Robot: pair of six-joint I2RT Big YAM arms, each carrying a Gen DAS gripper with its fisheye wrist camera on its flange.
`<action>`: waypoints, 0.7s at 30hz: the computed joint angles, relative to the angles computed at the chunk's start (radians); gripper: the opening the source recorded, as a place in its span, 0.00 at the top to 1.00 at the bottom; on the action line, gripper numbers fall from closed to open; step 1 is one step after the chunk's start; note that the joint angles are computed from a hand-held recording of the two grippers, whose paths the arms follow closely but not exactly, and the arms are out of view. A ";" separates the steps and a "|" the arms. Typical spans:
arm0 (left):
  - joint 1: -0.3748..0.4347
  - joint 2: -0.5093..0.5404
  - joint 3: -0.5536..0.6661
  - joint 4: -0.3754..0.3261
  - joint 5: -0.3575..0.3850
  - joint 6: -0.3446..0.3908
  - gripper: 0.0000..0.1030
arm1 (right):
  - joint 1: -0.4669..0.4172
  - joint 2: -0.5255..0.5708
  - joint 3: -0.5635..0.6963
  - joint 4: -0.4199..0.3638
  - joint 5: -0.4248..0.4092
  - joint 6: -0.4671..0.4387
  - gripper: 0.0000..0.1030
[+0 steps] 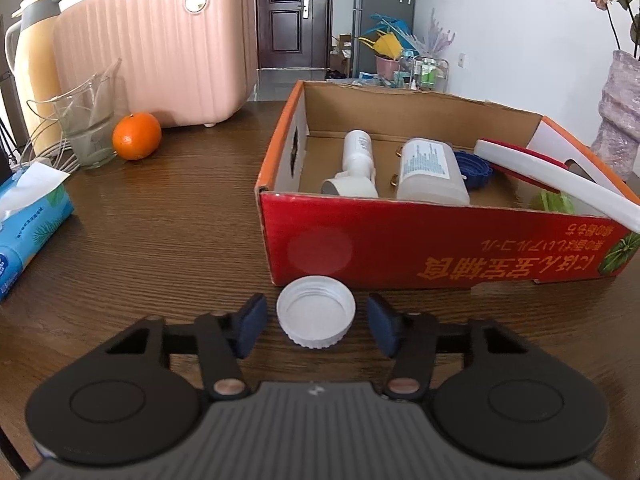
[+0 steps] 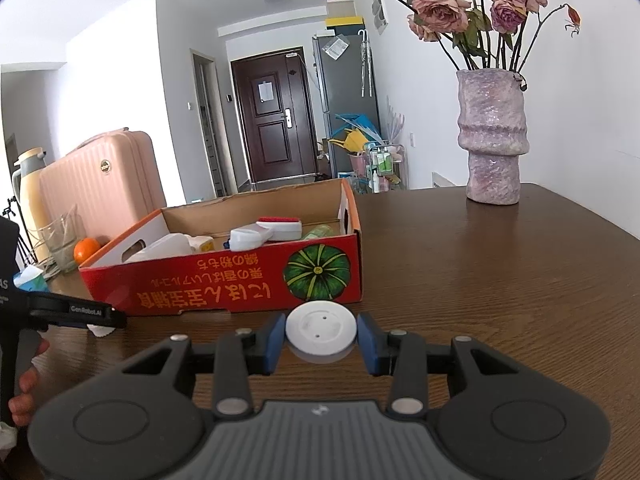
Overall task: Organize rigid objects
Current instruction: 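Reach the left gripper to the white ridged bottle cap and grasp it, then carry the ridged cap and disc cap with both grippers into the box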
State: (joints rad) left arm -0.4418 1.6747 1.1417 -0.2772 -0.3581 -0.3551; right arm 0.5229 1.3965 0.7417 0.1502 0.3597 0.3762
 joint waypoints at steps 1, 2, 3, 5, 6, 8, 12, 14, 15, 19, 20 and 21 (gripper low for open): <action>0.000 -0.001 -0.001 0.004 0.000 0.002 0.54 | 0.001 0.000 0.000 0.001 0.000 -0.001 0.63; 0.000 -0.001 -0.003 0.007 0.003 0.004 0.57 | 0.001 0.000 -0.001 0.002 -0.001 -0.002 0.63; 0.000 -0.001 -0.005 0.011 0.004 0.007 0.59 | 0.001 0.001 0.000 0.002 -0.001 -0.003 0.63; -0.001 -0.002 -0.009 0.018 0.004 0.012 0.59 | 0.002 0.002 0.001 0.000 0.000 -0.005 0.63; -0.002 -0.003 -0.010 0.021 0.004 0.015 0.59 | 0.003 0.003 0.002 0.000 0.000 -0.007 0.63; -0.004 -0.005 -0.014 0.027 0.005 0.021 0.59 | 0.004 0.002 0.000 0.003 0.001 -0.010 0.63; -0.012 -0.011 -0.025 0.037 -0.013 0.030 0.59 | 0.005 0.002 -0.002 0.006 0.001 -0.012 0.63; -0.014 -0.018 -0.033 0.044 -0.023 0.024 0.59 | 0.005 0.002 -0.002 0.005 0.000 -0.012 0.63; -0.015 -0.022 -0.039 0.046 -0.025 0.019 0.59 | 0.004 0.002 -0.001 0.003 0.000 -0.012 0.63; -0.020 -0.044 -0.061 0.055 -0.035 0.009 0.59 | 0.003 0.005 0.000 0.003 -0.003 -0.013 0.63; -0.023 -0.049 -0.068 0.057 -0.039 0.008 0.59 | 0.003 0.005 0.000 0.004 -0.003 -0.012 0.63; -0.025 -0.054 -0.073 0.059 -0.041 0.008 0.59 | 0.003 0.006 0.000 0.007 -0.003 -0.012 0.63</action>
